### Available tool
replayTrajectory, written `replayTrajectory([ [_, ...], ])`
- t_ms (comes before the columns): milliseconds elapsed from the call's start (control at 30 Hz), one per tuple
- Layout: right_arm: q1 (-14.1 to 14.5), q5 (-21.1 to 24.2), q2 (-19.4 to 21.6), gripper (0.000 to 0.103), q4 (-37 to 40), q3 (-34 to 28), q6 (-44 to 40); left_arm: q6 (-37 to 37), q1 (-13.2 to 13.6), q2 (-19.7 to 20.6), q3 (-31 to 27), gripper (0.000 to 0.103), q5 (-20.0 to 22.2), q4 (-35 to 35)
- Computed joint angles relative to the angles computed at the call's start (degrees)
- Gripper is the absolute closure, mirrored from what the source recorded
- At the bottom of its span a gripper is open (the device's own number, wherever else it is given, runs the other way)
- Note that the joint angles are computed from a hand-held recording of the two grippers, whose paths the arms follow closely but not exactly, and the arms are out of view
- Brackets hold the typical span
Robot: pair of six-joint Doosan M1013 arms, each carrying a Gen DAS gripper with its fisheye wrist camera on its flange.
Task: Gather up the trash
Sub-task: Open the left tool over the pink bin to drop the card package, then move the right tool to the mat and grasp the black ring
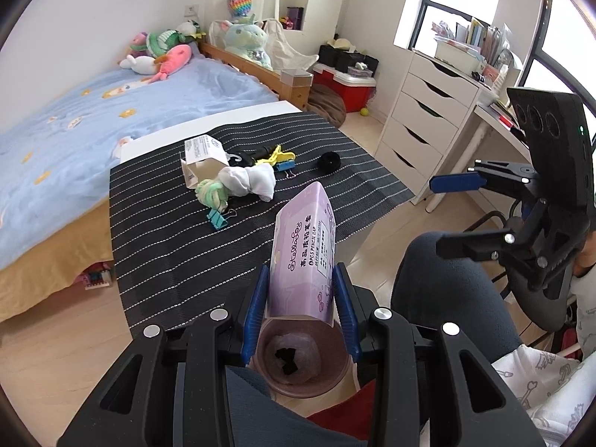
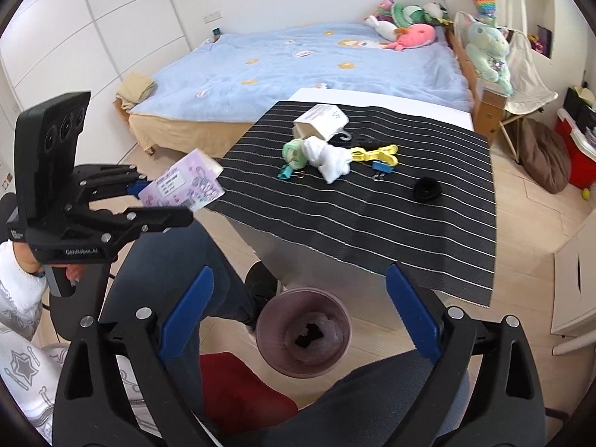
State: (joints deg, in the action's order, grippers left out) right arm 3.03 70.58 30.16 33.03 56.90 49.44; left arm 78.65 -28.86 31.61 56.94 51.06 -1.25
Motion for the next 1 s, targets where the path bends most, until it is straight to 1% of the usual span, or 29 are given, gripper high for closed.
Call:
replayTrajectory([
  [333,-1.1,-2.1,-0.2,0.011,0.2,0.0,2.0,2.2,-0.7,1.0,-1.7,0.068,1.7,-0.3],
  [400,-1.3,-2.2,-0.1,0.011,0.4,0.0,2.1,2.9,-0.8,1.2,-2.2,0.066,2.3,-0.6],
  [433,-1.3,-2.2,-0.2,0.011,0.6,0.1,2.0,3.1,-0.9,1.3,-2.3,0.061,2.5,-0.6],
  [500,-1.5,-2.3,-0.2,0.011,0.8,0.0,2.1,3.8,-0.9,1.4,-2.4,0.056,2.7,-1.4],
  [533,-1.5,-2.3,-0.2,0.011,1.0,0.0,2.1,4.2,-1.0,1.5,-2.5,0.052,2.8,-1.6],
  [567,-1.6,-2.3,-0.2,0.011,1.1,0.1,2.1,4.5,-1.0,1.6,-2.6,0.046,3.0,-1.8],
  [600,-1.6,-2.3,-0.1,0.011,1.2,0.1,2.1,4.6,-1.0,1.6,-2.6,0.043,2.9,-2.2],
  [633,-1.6,-2.3,-0.2,0.011,1.2,0.1,2.1,4.6,-1.0,1.6,-2.6,0.035,2.9,-2.3],
  [667,-1.7,-2.2,-0.2,0.011,1.2,0.1,2.2,4.5,-1.0,1.7,-2.6,0.024,2.8,-2.4],
  [700,-1.7,-2.2,-0.1,0.011,1.2,0.0,2.2,4.2,-0.9,1.5,-2.2,0.019,2.2,-2.6],
  [733,-1.7,-2.2,-0.1,0.011,1.2,0.0,2.2,4.0,-0.9,1.4,-2.0,0.017,1.8,-2.6],
  [800,-1.8,-2.2,-0.1,0.01,1.2,0.0,2.3,3.0,-0.9,1.5,-1.9,0.016,1.6,-1.9],
  [833,-1.8,-2.2,-0.1,0.01,1.1,0.1,2.4,2.3,-0.9,1.4,-1.8,0.009,1.3,-1.5],
  [867,-1.8,-2.2,-0.1,0.01,0.9,0.1,2.5,1.6,-0.9,1.2,-1.4,0.008,0.5,-1.2],
  [1000,-1.7,-2.2,-0.1,0.009,0.6,0.2,2.7,-1.1,-0.9,1.2,-1.2,0.008,0.0,0.9],
])
